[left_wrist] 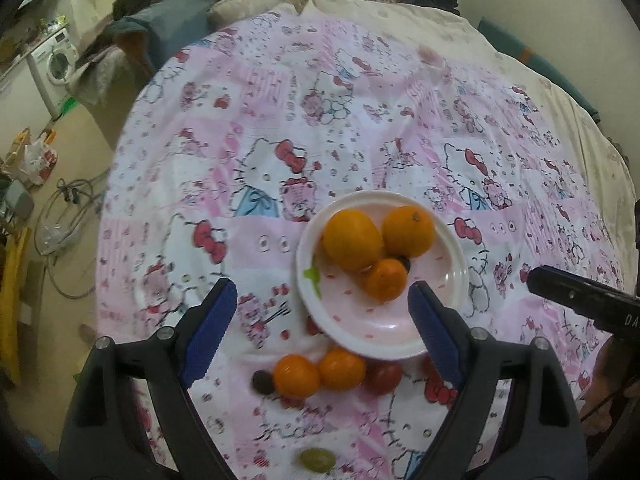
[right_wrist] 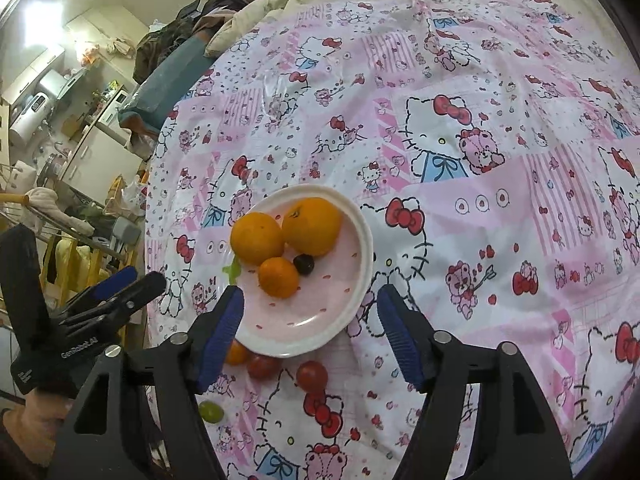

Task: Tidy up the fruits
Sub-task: 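Open both grippers and withdraw them from the plate, then grasp a mandarin with the left gripper while the right gripper grasps a red tomato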

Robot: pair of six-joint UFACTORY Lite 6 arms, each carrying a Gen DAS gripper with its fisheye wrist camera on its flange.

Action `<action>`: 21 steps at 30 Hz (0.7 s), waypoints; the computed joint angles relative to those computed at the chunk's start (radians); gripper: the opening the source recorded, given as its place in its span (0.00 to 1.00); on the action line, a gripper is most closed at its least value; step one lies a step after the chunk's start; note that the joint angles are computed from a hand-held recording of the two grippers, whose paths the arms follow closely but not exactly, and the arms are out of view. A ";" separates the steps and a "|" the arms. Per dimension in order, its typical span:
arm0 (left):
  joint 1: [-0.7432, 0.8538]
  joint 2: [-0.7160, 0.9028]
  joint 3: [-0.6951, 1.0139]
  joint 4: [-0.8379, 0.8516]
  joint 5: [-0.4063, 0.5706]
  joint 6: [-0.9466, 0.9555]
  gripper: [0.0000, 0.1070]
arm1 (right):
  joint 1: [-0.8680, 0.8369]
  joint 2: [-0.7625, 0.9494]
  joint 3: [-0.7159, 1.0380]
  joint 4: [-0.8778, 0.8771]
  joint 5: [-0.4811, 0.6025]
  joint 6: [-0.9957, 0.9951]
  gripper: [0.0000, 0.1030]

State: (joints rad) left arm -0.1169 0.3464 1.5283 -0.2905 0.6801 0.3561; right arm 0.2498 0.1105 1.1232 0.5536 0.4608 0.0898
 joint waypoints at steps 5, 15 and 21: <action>0.040 -0.089 -0.102 -0.040 -0.013 0.057 0.80 | 0.042 -0.057 -0.045 -0.065 -0.006 0.084 0.71; 0.078 -0.170 -0.230 -0.090 -0.023 0.130 0.80 | 0.106 -0.179 -0.201 -0.082 -0.049 0.178 0.72; 0.089 -0.201 -0.271 -0.086 -0.036 0.148 0.80 | 0.155 -0.224 -0.271 -0.068 -0.074 0.222 0.72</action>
